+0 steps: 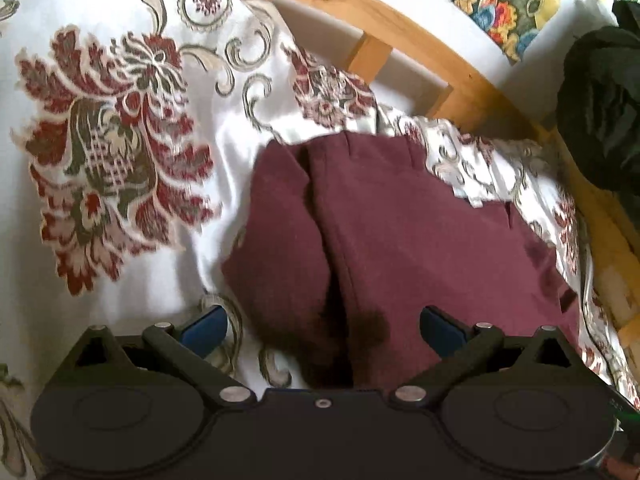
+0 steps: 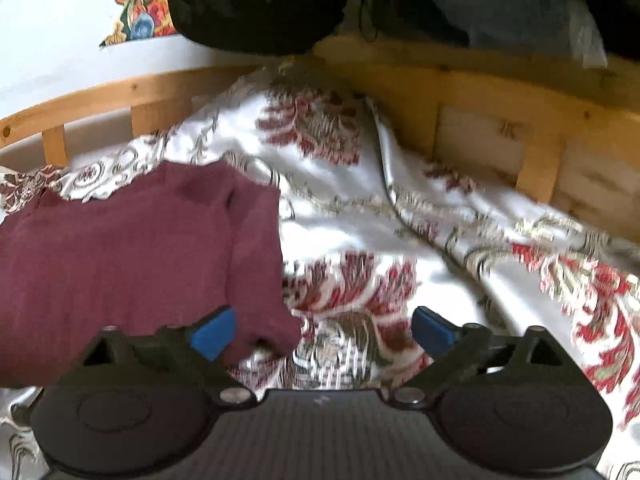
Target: Fold small clothes
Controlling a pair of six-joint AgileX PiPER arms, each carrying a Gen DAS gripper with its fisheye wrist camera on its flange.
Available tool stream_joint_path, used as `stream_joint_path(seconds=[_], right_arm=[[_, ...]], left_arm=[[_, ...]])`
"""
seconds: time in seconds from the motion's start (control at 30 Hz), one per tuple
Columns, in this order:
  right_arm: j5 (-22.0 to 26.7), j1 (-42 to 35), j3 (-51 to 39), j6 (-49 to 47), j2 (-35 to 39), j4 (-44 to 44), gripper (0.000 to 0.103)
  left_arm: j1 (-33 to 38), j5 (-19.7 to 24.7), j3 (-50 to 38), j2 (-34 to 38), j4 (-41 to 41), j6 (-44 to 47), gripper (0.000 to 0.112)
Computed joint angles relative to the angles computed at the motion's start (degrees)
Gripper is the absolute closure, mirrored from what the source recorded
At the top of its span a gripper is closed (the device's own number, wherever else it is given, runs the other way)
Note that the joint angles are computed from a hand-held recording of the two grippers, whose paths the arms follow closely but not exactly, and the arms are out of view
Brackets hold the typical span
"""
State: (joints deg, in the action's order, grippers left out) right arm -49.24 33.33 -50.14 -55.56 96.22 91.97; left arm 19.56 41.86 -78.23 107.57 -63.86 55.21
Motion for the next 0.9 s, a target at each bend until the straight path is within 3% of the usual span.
stream_joint_path(seconds=[0.2, 0.4, 0.57, 0.67, 0.77, 0.9], right_arm=[[-4.12, 2.8, -2.53, -0.21, 3.03, -7.76, 0.0], [7.19, 2.08, -6.57, -1.71, 4.8, -17.35, 0.0], [13.2, 2.27, -11.74, -2.98, 8.88, -18.52, 0.0], [15.02, 2.78, -14.03, -3.91, 11.32, -18.56, 0.0], [16.04, 3.48, -16.73, -4.82, 13.56, -17.75, 0.0], [17.87, 4.72, -21.81, -11.31, 17.19, -12.34, 0.0]], left_arm=[[-1.29, -2.77, -3.03, 3.12, -3.18, 4.68, 0.01], [-1.72, 0.15, -9.0, 8.34, -3.31, 5.19, 0.01], [-1.94, -5.8, -5.91, 5.97, -9.06, 11.51, 0.01], [-0.53, -1.83, -8.87, 7.97, -8.56, 9.11, 0.01], [0.38, 6.02, -15.41, 12.53, -3.03, 2.25, 0.01], [0.46, 9.25, -14.55, 12.72, -5.43, 7.06, 0.01]])
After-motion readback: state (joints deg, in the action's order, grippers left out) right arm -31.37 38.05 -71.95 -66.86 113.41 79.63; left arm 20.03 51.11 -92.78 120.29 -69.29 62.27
